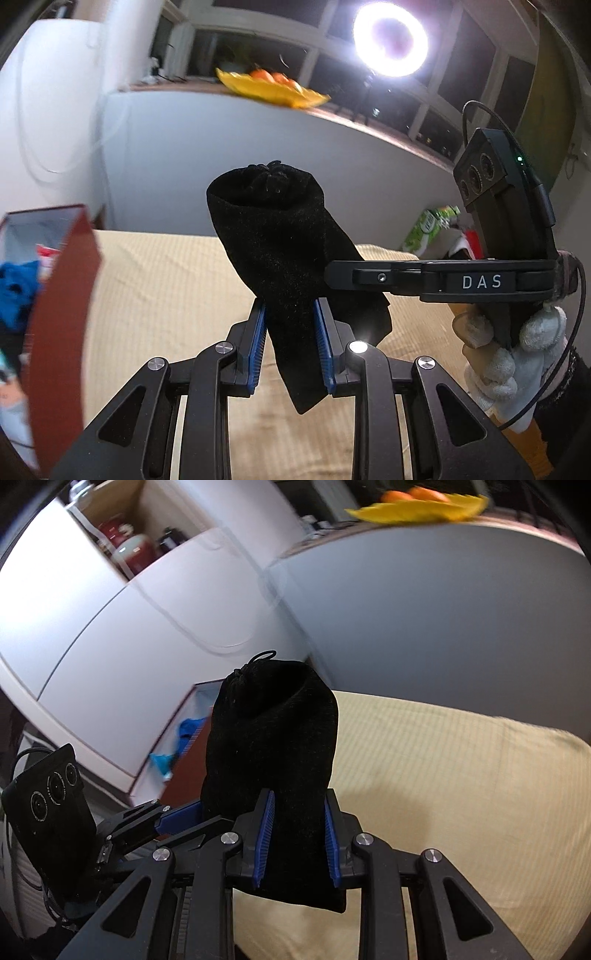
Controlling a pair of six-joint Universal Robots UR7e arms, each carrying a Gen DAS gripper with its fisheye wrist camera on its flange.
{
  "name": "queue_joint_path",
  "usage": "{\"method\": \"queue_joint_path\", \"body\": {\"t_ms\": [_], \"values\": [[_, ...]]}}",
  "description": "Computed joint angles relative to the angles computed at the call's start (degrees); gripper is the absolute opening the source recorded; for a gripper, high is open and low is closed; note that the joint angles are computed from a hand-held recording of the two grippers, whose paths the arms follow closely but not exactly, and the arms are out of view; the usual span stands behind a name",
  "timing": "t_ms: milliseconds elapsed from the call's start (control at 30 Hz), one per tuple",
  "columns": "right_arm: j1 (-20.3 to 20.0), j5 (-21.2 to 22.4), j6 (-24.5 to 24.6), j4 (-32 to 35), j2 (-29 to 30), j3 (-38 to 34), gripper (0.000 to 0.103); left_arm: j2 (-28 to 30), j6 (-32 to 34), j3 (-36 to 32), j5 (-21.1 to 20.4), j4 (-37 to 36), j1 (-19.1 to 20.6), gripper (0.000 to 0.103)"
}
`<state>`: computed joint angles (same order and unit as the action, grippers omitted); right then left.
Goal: Organize soft objects
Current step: 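Lift the black pouch with both grippers and carry it over the shoebox, then lower the pouch into the shoebox and open both grippers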
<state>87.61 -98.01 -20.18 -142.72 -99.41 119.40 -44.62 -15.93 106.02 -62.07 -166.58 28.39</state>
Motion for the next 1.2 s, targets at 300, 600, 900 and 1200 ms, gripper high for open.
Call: {"method": "queue_joint_path", "body": {"t_ms": [300, 600, 900, 1200], "values": [[9.51, 0.18, 2.35, -1.73, 10.25, -3.05, 0.023, -10.98, -1.87, 7.65, 7.54, 1.29, -0.49, 0.024], [15.42, 0.40, 3.96, -2.58, 21.03, -7.50, 0.023, -20.68, -3.65, 13.24, 14.50, 6.03, 0.40, 0.024], [18.02, -0.56, 6.00, -2.97, 29.49, -11.47, 0.023, -25.86, -5.73, 15.73, 18.32, 10.68, 2.83, 0.024], [19.66, -2.32, 8.79, -3.73, 35.55, -13.88, 0.023, -25.84, -6.89, 15.73, 20.91, 13.79, 5.53, 0.024]]}}
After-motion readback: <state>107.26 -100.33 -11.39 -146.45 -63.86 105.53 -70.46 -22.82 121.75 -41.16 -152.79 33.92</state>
